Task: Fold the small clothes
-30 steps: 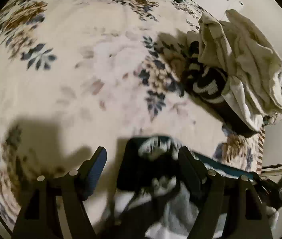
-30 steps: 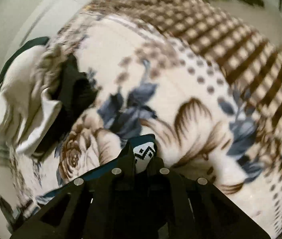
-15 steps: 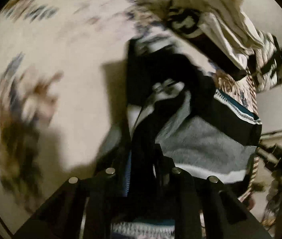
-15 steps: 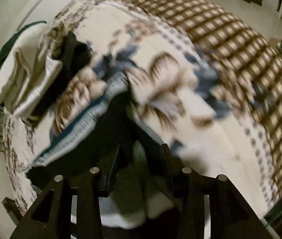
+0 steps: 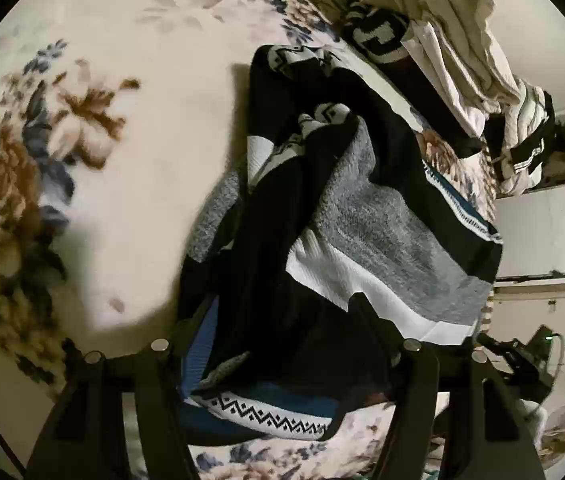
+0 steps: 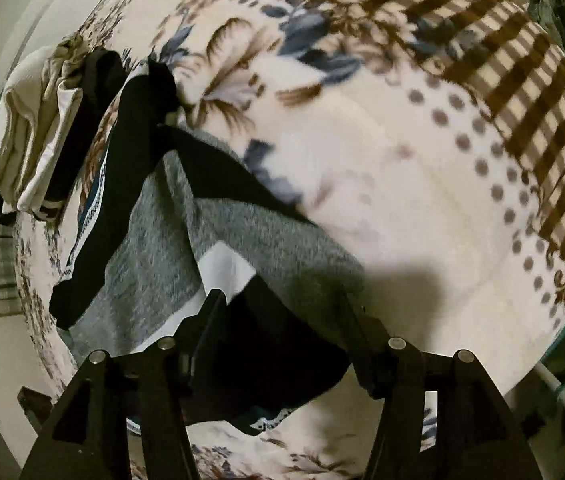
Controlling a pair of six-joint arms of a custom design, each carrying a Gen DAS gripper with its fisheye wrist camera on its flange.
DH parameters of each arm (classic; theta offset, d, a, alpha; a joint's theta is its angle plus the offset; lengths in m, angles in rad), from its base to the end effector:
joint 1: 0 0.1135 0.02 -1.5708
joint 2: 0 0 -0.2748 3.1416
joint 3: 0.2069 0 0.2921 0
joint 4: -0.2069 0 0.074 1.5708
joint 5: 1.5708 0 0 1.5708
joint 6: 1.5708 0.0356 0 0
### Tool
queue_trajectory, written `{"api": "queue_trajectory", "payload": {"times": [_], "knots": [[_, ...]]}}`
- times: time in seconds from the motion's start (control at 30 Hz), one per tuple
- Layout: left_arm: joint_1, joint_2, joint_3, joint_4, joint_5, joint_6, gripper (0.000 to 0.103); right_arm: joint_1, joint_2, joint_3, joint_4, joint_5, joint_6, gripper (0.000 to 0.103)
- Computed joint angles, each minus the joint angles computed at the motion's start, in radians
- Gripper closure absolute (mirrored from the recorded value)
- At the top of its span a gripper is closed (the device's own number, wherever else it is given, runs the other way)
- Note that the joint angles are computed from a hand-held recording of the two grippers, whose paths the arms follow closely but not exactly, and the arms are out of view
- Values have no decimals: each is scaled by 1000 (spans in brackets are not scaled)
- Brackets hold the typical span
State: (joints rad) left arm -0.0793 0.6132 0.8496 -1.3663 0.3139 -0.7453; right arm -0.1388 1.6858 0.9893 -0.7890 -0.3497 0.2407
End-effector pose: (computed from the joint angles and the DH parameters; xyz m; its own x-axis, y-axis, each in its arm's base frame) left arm 0.1040 -0.0193 0.2994 -0.8027 -0.5833 -0.1242 -0.4595 0.7377 -0.4946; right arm 0.3171 -0.0320 0.1421 -0.9342 0.3567 -0.0014 0.3334 0.8747 0.3518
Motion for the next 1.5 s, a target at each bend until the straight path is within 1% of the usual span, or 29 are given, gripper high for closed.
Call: {"api": "queue_trajectory", "payload": {"times": [0.07, 0.13, 0.23, 0.3, 0.37, 0.4, 0.43, 0.47, 0.5, 0.6, 0.63, 0.73, 0.83, 0.87, 0.9, 0.93, 0.97, 1.0, 1.03, 1.07, 1.13, 1.2, 1.27, 1.3, 1.33, 1.37, 1.4, 1.43, 1.5], "knots": [[-45, 11, 6, 2, -42, -30, 40, 21, -34, -24, 12, 30, -12, 43], [-79, 13, 12, 2, -70, -56, 40, 57, -91, -49, 22, 105, -15, 43], [-102, 16, 13, 0, -89, -58, 40, 105, -184, -75, 42, 164, -62, 43], [-118, 22, 8, 2, -104, -53, 40, 150, -165, -60, 42, 228, -99, 43], [-163, 35, 6, 8, -144, -66, 40, 166, -72, -32, 42, 233, -129, 45], [-191, 42, 8, 10, -162, -80, 40, 162, -4, -7, 28, 222, -134, 53], [-212, 48, 13, 10, -176, -92, 40, 158, 18, -7, 37, 208, -133, 84], [-231, 48, 20, 9, -187, -108, 40, 159, 19, -14, 47, 213, -137, 89], [-251, 45, 28, 7, -195, -126, 40, 167, -7, -25, 56, 236, -149, 91], [-308, 26, 33, -7, -215, -178, 40, 158, -136, -66, 77, 308, -161, 93], [-333, 22, 30, -11, -221, -197, 40, 137, -147, -63, 72, 315, -160, 94], [-345, 21, 36, -21, -212, -224, 41, 86, -62, -22, 36, 306, -153, 94], [-239, 30, 104, -61, -155, -183, 40, 84, 46, 67, -54, 285, -150, 93], [-205, 39, 128, -68, -147, -161, 40, 82, 53, 98, -90, 275, -143, 88], [-157, 49, 151, -74, -133, -122, 40, 77, 47, 115, -104, 260, -134, 88], [-92, 66, 174, -78, -114, -69, 40, 67, 22, 129, -115, 225, -124, 82], [-15, 88, 191, -70, -90, -7, 40, 61, 12, 147, -119, 199, -114, 71], [56, 109, 199, -55, -63, 50, 40, 56, -4, 157, -117, 171, -101, 66], [138, 150, 204, -22, -29, 113, 40, 54, -18, 165, -111, 138, -88, 63], [184, 174, 198, 7, 0, 145, 40, 57, -20, 177, -103, 108, -78, 63], [270, 248, 187, 78, 62, 193, 40, 80, 5, 206, -95, 95, -65, 63], [317, 345, 175, 175, 146, 207, 40, 117, 61, 256, -85, 82, -29, 63], [327, 442, 169, 259, 162, 189, 40, 147, 123, 316, -74, 58, 10, 63], [341, 467, 167, 274, 180, 191, 40, 164, 147, 332, -59, 47, 25, 63], [341, 512, 168, 307, 172, 180, 40, 175, 163, 341, -47, 41, 33, 63], [343, 531, 163, 339, 166, 180, 46, 191, 176, 358, -39, 41, 47, 63], [346, 529, 154, 365, 156, 177, 73, 212, 188, 363, -23, 39, 63, 63], [348, 536, 153, 388, 142, 187, 92, 222, 193, 368, -19, 34, 67, 63], [342, 565, 185, 386, 99, 238, 93, 248, 190, 376, -17, 33, 83, 63]]}}
